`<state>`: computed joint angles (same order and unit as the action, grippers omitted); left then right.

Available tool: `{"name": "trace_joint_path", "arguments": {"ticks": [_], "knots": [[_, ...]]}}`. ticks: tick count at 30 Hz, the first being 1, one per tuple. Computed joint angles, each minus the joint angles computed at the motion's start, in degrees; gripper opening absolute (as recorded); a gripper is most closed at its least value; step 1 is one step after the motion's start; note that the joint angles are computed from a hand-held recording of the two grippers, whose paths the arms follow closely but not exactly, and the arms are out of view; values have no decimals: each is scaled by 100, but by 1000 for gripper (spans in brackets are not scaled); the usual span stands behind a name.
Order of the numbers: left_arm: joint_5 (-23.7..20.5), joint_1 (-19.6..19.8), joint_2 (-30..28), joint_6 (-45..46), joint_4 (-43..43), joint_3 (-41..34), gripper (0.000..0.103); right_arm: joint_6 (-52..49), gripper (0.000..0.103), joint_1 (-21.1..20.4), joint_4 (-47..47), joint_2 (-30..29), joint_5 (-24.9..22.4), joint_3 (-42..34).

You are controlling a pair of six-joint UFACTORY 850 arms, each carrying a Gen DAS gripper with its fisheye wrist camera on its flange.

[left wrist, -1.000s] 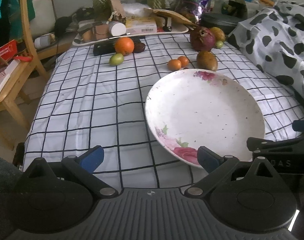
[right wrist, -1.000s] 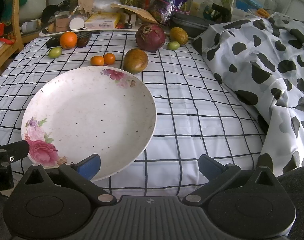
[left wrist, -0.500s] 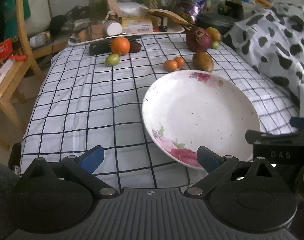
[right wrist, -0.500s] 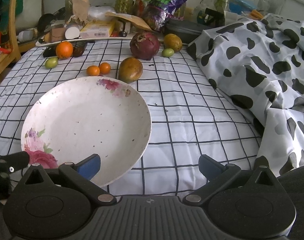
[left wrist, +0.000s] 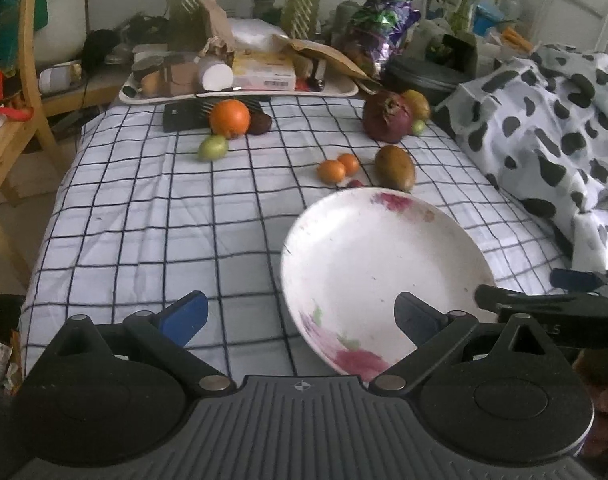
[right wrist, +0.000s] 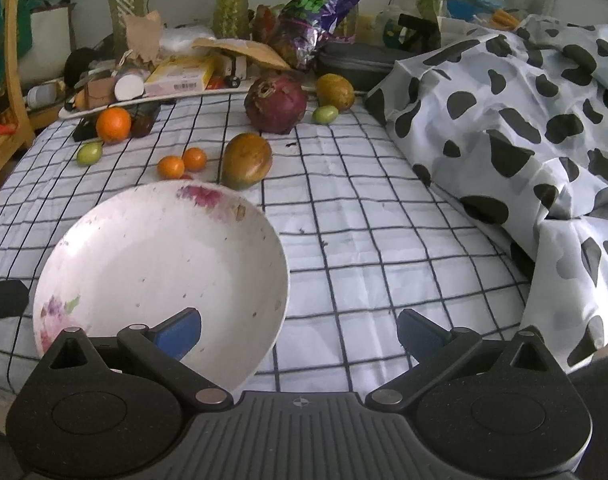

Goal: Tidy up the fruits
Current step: 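Move both tools past the plate toward the fruits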

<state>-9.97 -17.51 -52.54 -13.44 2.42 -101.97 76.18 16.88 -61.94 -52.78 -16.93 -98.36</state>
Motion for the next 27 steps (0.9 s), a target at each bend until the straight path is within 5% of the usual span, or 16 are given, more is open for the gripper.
{"name": "trace_joint_path", "arguments": {"ticks": [5, 11, 19, 27], "knots": [[-193, 96, -239, 1087, -921, -403, 101, -33, 103, -49, -211, -166, 88, -244], [-188, 119, -546, 843, -164, -848, 101, -420, 103, -122, -163, -426, 228, -651], [-90, 279, -1038, 1518, -354, -1598, 101, -3309, 103, -327, 2843, -875, 427, -1451], [-1369, 548, -2146, 3411, -2000, -3545, 101, -4937, 103, -453, 4473, -1478, 46, -2509]]}}
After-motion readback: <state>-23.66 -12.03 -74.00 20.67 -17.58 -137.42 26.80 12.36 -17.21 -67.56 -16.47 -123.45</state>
